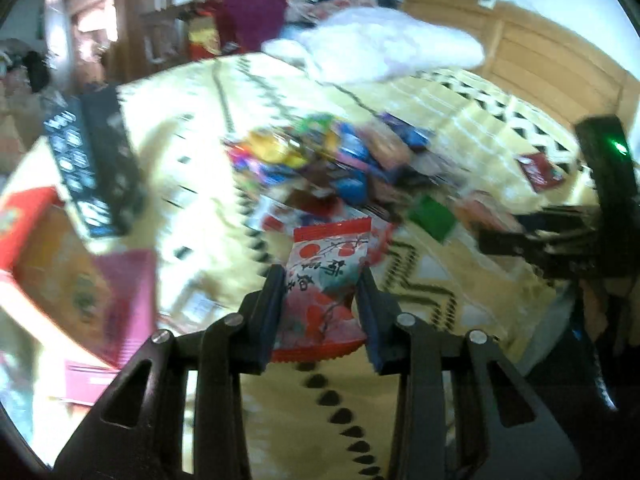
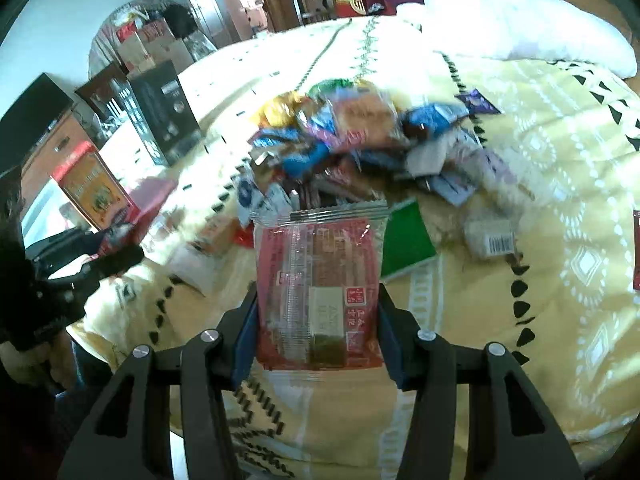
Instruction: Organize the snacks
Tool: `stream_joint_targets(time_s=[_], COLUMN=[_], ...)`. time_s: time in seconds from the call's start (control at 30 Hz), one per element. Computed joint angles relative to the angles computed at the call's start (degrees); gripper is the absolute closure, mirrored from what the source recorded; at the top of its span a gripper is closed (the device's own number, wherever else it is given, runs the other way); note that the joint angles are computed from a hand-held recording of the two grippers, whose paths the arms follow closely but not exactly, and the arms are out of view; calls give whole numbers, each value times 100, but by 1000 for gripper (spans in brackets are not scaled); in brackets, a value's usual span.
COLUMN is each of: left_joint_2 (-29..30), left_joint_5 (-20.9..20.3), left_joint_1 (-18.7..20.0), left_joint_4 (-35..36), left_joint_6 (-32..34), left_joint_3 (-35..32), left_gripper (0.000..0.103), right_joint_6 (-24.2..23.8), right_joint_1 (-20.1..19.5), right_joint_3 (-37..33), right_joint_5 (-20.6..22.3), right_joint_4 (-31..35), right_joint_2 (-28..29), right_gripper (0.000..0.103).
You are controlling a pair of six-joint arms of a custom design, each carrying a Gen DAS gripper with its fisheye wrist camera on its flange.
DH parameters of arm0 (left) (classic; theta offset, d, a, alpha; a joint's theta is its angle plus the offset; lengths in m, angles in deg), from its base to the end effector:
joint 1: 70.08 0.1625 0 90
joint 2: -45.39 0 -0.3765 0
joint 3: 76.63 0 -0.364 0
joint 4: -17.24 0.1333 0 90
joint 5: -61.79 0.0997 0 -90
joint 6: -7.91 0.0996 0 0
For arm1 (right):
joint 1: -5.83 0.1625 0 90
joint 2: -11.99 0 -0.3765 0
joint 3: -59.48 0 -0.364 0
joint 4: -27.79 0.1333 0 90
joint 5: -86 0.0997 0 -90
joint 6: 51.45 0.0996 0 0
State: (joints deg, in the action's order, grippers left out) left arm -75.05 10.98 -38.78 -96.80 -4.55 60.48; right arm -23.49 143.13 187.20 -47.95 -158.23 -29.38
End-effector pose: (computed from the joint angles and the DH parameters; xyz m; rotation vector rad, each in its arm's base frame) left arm -0.1260 -0.3062 0.3189 0.9576 2.3933 -0.6688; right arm 0.3493 -0.2350 -0.0059 0.3384 -2.4977 0.7894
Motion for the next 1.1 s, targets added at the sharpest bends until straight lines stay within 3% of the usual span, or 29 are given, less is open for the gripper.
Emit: stream_joint_targets(time_s=[0.1,0.33,0.6,0.87,1.0,1.1], left_joint_2=[-55,-327,-866,-1268,-1288,-1247], left_joint_5=[311,594,1292,2760,3421,3779], left_joint_1=[-84,-329,-761,-606,-185,343], left_joint_4=[183,443,1235,3011,4030,4126], left_joint_6=[-174,-399,-870,-1850,-2469,-2498], left_joint_3=[-108,-203,-702,-1910,-2583,-2937], left_gripper=[67,67,67,67,67,67], right_joint_6=[60,16,-751,-2062,-2452,-2633], right_joint_1=[149,406,691,838,872,910], right_joint_3=[-96,-349,-1392,-3772,-5319,-6677], right_joint_5=[-120,-298,-329,481,1072,1497], right_joint_4=[64,329,512,732,1394,2125], right_joint_2=[-5,-131,115,1290,2143,2927], right_gripper=[48,48,48,48,48,48])
